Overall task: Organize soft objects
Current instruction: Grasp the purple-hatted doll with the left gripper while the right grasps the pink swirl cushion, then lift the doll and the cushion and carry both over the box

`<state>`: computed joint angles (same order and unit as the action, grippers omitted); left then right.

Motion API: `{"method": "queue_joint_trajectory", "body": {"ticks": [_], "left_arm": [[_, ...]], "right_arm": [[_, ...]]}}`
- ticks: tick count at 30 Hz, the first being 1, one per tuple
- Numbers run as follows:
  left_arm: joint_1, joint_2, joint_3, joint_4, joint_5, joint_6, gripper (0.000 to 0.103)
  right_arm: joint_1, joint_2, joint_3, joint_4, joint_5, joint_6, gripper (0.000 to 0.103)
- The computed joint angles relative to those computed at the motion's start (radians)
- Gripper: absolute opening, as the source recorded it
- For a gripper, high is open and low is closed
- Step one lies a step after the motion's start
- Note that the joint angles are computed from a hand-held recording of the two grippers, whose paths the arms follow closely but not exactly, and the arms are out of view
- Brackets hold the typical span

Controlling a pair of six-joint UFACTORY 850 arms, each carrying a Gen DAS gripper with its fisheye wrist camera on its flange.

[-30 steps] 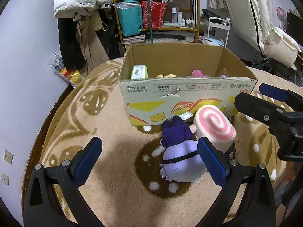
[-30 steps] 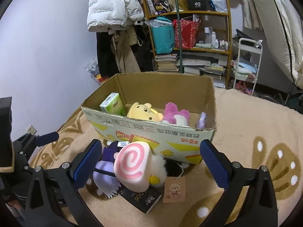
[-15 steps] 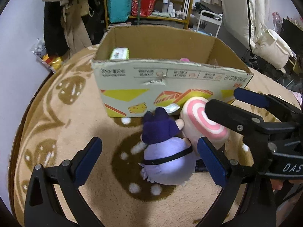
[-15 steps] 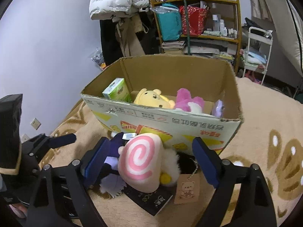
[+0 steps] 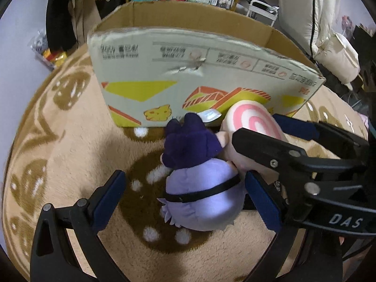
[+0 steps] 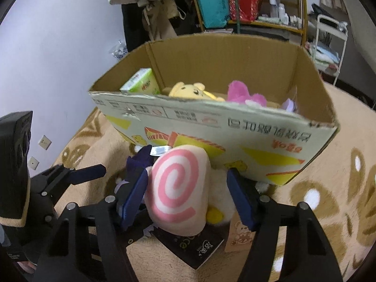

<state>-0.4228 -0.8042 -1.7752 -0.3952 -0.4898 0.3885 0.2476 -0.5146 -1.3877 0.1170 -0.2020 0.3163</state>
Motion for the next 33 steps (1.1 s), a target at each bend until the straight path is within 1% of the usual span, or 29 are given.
{"method": "queue_joint_trajectory", "body": {"ticks": [2, 4, 5, 6, 7, 9, 11, 14, 17, 19, 20, 22, 24, 26, 29, 31, 33], "left_arm": [[0.005, -0.008, -0.008, -0.025, -0.012, 0.01, 0.1], [0.005, -0.009, -0.006, -0.039, -0.014, 0.017, 0.1], [0.005, -0.009, -0.004, -0.041, -0.013, 0.017, 0.1], [0.005, -0.009, -0.004, -0.038, -0.013, 0.015, 0.1], [0.005, -0.009, -0.002, -0.037, -0.015, 0.015, 0.1], [0.006, -0.015, -0.007, -0.038, -0.028, 0.011, 0.1], [0.006, -0.019, -0.012, -0.038, -0.041, 0.002, 0.099], [0.008, -0.023, -0.015, -0.045, -0.049, 0.005, 0.098], [0.015, -0.031, -0.025, -0.095, -0.078, 0.046, 0.089], [0.017, -0.034, -0.029, -0.12, -0.097, 0.071, 0.08], [0.017, -0.035, -0.033, -0.121, -0.108, 0.073, 0.077], [0.015, -0.032, -0.035, -0.121, -0.121, 0.076, 0.066], [0.007, -0.02, -0.023, -0.081, -0.109, 0.048, 0.065], [0.0, -0.012, -0.012, -0.054, -0.096, 0.041, 0.064], [-0.005, -0.001, 0.004, -0.033, -0.08, 0.029, 0.064], [-0.009, 0.01, 0.017, -0.001, -0.06, -0.005, 0.064], [-0.017, 0.027, 0.039, 0.047, -0.026, -0.048, 0.064]], "right_arm": [[-0.003, -0.003, 0.001, 0.04, -0.003, -0.025, 0.074], [-0.002, -0.002, 0.002, 0.007, -0.004, 0.005, 0.073], [-0.001, -0.002, 0.0, 0.002, -0.005, 0.006, 0.069], [0.0, -0.002, -0.002, 0.025, -0.006, -0.023, 0.063], [0.002, -0.003, -0.003, 0.024, -0.008, -0.03, 0.061], [0.009, -0.005, -0.01, -0.047, -0.015, 0.024, 0.057], [0.014, -0.009, -0.016, -0.065, -0.023, 0.028, 0.052], [0.02, -0.019, -0.03, -0.121, -0.034, 0.074, 0.05], [0.022, -0.02, -0.031, -0.158, -0.037, 0.106, 0.049], [0.021, -0.018, -0.03, -0.168, -0.039, 0.109, 0.047], [0.021, -0.017, -0.03, -0.155, -0.04, 0.093, 0.046], [0.014, -0.013, -0.025, -0.091, -0.039, 0.03, 0.044], [0.01, -0.006, -0.017, -0.048, -0.032, -0.006, 0.043], [0.008, 0.002, -0.008, -0.048, -0.027, 0.002, 0.043], [0.009, 0.015, 0.004, -0.087, -0.019, 0.046, 0.043], [0.014, 0.024, 0.012, -0.181, -0.021, 0.14, 0.043], [0.016, 0.031, 0.019, -0.225, -0.02, 0.183, 0.043]]}}
